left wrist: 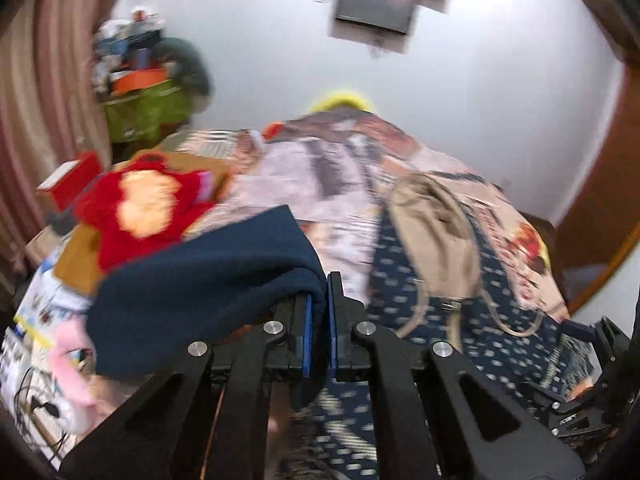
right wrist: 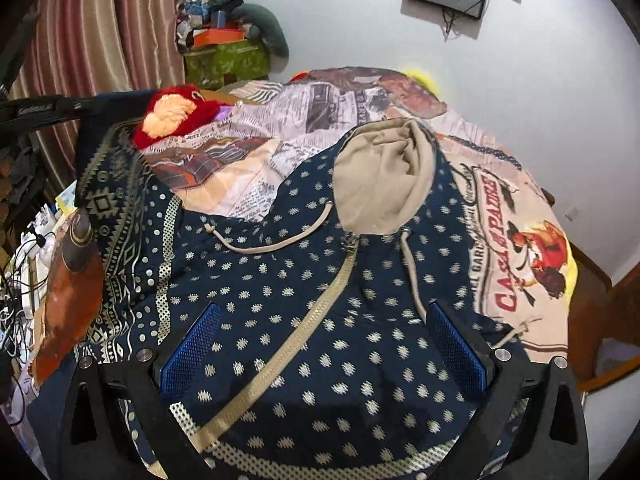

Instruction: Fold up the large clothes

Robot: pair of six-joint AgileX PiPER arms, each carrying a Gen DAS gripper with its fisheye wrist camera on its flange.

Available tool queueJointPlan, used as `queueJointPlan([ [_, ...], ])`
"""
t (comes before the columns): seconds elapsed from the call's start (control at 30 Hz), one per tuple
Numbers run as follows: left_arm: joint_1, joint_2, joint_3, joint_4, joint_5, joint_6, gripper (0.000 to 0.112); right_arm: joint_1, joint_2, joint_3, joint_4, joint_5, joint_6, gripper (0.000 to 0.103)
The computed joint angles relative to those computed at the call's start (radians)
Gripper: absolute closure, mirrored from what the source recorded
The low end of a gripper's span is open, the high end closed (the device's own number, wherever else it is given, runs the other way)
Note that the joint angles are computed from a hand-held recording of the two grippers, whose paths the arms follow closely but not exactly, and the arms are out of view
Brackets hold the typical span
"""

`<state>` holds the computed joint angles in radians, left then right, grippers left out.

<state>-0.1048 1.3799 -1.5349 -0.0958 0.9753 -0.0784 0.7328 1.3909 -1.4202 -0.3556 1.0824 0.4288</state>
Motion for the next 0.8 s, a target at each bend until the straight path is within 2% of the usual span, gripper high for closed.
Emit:
queueJointPlan([
  [0.27, -0.331, 0.081, 0.095, 0.091, -0.058, -0.118, 0.107, -0.060, -0.107, 0.048, 0.009, 0.048, -0.014, 0.001],
  [0.47, -0.401, 0.191, 0.183, -0.009, -0.018, -0.109, 0.105, -0.132, -0.154, 0.088, 0.081, 0.077, -0.036, 0.001],
  [0.63, -0.403, 0.142, 0.250, 0.013, 0.024, -0.091, 0.088, -0.152, -0.167, 0.110, 0.120, 0.088, -0.045, 0.001],
  [0.77, -0.330, -0.008, 0.312, 0.079, 0.011, -0.089, 0.055, -0.110, -0.128, 0.067, 0.123, 0.091, -0.031, 0.001],
  [0.8, -0.306, -0.062, 0.336, 0.128, -0.001, -0.104, 0.052, -0.102, -0.114, 0.053, 0.126, 0.088, -0.031, 0.001],
])
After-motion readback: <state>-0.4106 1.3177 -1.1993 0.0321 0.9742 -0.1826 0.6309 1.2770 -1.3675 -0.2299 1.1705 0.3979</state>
